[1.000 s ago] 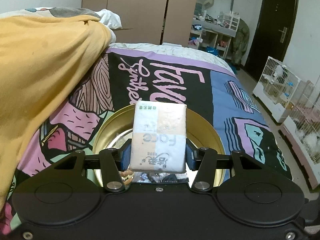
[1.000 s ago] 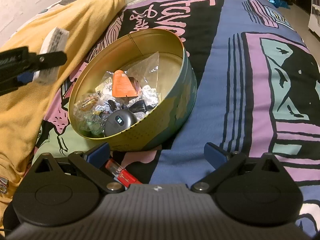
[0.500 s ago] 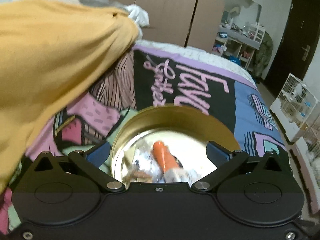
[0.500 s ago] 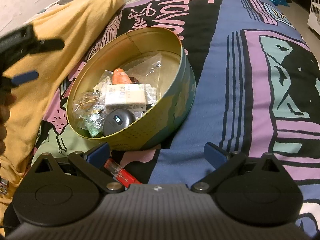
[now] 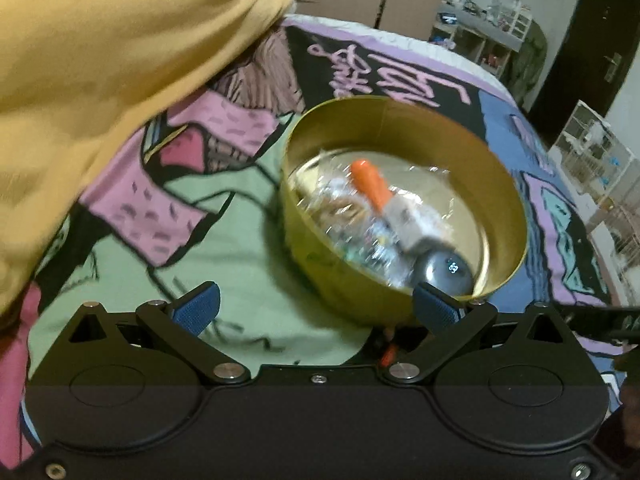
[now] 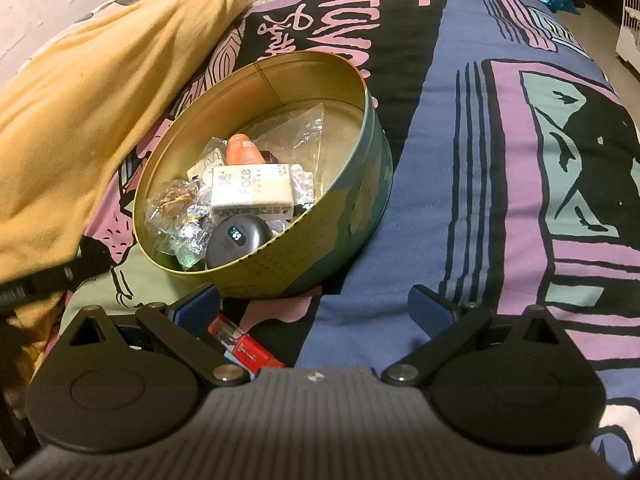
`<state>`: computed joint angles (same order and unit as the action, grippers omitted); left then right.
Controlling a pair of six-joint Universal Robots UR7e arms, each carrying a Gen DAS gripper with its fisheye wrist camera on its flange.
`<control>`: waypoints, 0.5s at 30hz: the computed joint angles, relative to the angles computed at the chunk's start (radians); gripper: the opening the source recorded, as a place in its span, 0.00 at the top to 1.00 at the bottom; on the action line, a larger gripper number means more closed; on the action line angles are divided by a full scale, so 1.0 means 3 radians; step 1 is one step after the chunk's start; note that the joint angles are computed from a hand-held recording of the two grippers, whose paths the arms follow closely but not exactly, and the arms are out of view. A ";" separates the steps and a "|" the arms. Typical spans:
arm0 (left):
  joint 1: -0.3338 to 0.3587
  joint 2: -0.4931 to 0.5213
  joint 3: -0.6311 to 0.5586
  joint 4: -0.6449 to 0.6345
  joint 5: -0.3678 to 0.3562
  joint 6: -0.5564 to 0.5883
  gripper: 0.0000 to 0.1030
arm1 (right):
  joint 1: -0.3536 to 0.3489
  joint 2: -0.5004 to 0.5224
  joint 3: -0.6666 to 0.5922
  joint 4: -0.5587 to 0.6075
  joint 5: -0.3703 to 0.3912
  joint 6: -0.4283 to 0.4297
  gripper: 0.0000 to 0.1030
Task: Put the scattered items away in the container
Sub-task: 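Withdraw the left tool from the gold tin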
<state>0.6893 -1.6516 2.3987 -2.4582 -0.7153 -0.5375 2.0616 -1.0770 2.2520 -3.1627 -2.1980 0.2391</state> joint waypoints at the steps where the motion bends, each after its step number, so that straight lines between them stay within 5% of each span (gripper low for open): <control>1: 0.0010 -0.0022 0.0039 -0.0016 0.0019 -0.0058 0.01 | 0.0000 0.0001 -0.0002 0.0004 0.0000 0.0002 0.00; 15: 0.0231 -0.0207 0.0305 -0.0509 0.0090 -0.0312 0.01 | 0.0079 0.0071 -0.0140 0.0593 0.0381 -0.0424 0.00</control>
